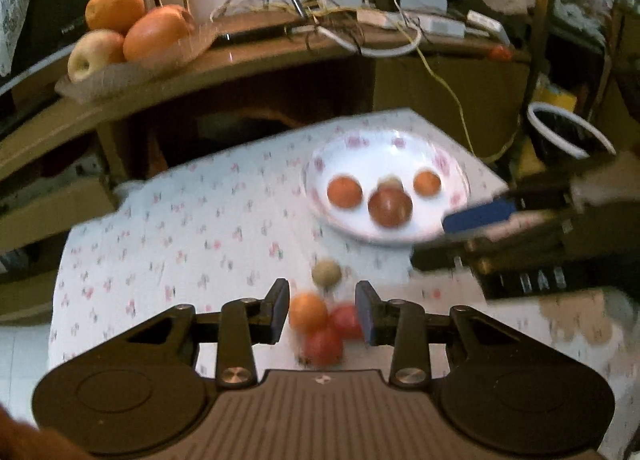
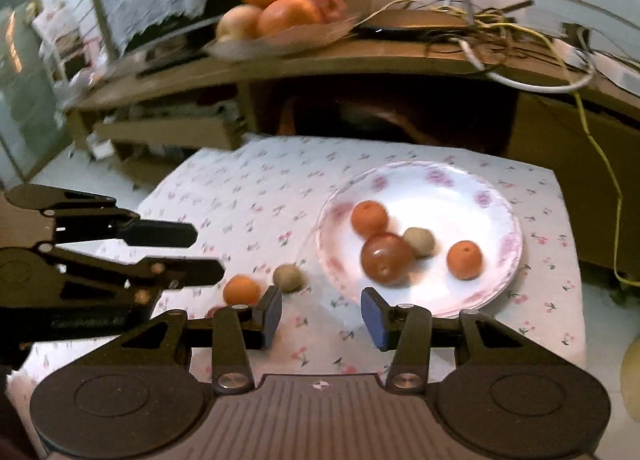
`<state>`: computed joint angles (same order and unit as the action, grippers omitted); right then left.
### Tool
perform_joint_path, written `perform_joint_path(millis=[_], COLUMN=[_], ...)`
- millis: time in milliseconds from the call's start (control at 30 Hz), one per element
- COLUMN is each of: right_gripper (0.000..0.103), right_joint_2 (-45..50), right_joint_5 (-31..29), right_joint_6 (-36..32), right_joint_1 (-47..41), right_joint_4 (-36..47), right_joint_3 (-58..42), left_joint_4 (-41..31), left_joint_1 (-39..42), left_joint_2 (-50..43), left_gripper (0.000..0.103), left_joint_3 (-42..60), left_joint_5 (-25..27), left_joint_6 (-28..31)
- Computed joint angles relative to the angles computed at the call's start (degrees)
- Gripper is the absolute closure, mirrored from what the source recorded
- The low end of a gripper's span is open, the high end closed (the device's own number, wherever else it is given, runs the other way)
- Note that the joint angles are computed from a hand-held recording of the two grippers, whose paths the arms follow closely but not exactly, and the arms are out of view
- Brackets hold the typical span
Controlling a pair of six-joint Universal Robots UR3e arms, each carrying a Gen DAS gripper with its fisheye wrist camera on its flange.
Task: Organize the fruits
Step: 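Withdraw both tools from the plate back toward the remaining fruits, then grasp a red tomato with the left tool while the right tool grasps another red tomato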
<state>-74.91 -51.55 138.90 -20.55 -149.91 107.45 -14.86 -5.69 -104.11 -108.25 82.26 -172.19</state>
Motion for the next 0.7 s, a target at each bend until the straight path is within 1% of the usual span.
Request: perform_joint_path(millis=[100, 200, 367, 500, 600, 633, 700], right_gripper=[0.056, 0.056, 0.056, 0.055, 0.055, 0.055, 0.055], right_joint_2=[0.5, 0.5, 1.5, 2.3, 2.9, 3.0, 3.3], right_joint_5=[-0.8, -1.3, -2.6, -3.3, -3.5, -3.5, -3.5], right_joint_6=[0.0, -0.6, -1.4, -2.1, -2.3, -2.3, -2.6], right_joint_1=[0.7, 0.8, 2.3, 3.0, 2.9, 2.9, 2.8], right_joint_4=[0.6, 0.7, 0.9, 1.4, 2.2, 2.4, 3.2], right_joint_3=[-0.7, -0.3, -0.6, -1.2, -2.0, -2.2, -2.7], left_joint_4=[-0.1, 0.1, 2.6, 2.7, 3.7, 4.1, 4.1], left_joint_1=[0.3, 0.0, -0.3, -1.0, -1.8, -1.6, -0.6], left_joint_2=[1.0, -0.4, -4.2, -7.7, -8.6, -8.3, -7.2], left_gripper=[0.062, 0.062, 0.062, 0.062, 0.066, 0.07, 0.071], left_joint_3=[-3.3, -4.1, -2.5, 0.3, 0.3, -0.2, -1.4], left_joint_5=[-0.4, 0.4, 0.9, 1.0, 2.5, 2.4, 1.1], left_joint_6=[1.0, 1.5, 0.4, 0.5, 1.3, 1.4, 1.4])
